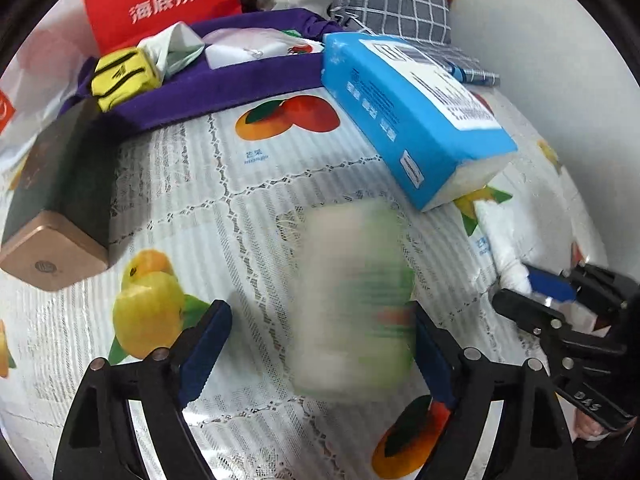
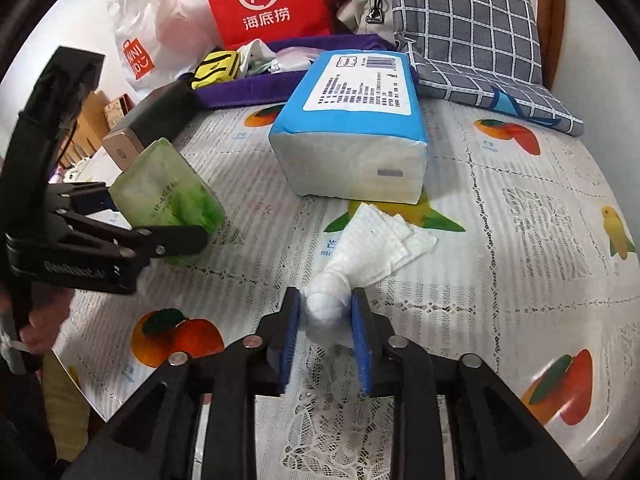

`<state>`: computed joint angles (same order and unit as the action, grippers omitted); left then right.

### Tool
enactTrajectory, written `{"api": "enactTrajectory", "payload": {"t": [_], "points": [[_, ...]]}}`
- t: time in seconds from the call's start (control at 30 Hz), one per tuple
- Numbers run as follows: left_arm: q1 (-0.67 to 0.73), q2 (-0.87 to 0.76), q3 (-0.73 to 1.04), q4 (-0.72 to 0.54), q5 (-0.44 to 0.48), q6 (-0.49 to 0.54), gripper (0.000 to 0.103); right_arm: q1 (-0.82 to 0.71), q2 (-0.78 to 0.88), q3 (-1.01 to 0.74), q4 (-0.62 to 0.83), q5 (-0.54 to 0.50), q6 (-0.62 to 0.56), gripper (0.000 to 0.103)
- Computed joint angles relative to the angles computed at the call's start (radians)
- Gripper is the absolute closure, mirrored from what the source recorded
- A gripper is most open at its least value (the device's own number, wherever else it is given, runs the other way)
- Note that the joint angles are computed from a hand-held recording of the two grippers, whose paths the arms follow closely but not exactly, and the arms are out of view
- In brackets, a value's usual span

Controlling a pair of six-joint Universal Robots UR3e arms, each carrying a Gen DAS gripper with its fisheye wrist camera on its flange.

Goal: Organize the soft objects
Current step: 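Grasp the green vegetable-print packet with the left gripper while the right grasps the white rolled sock, then carry the green packet with the left gripper while the right carries the sock toward the purple towel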

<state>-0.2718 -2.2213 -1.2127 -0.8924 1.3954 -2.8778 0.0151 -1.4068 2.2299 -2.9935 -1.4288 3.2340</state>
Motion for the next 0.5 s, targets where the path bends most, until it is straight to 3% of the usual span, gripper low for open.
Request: {"api": "enactTrajectory", "payload": {"t": [0.2,0.37,0.4,0.43,0.5], "points": [[-0.011,-0.001,-0.001,0.008,0.011,-0.004,0.017,0.01,0.018,-0.016,-0.012,-0.018,0.021,0.067],[0.029,0.033,-0.065,0.059,-0.091,-0.015,0.02,0.01,0.027,-0.014,-0.031,-0.032,0.037,0.07],[0.036,0.037,-0.074,0.07,-0.108,-0.024,0.029,0.021,0.031,-0.021,-0.029,-0.053,0.04,0.073],[0.043,0.038,-0.082,0.079,-0.129,-0.031,0.033,0.032,0.035,-0.03,-0.025,-0.074,0.043,0.079],[0.052,0.036,-0.082,0.079,-0.146,-0.036,0.037,0.041,0.037,-0.036,-0.016,-0.093,0.044,0.08]]}}
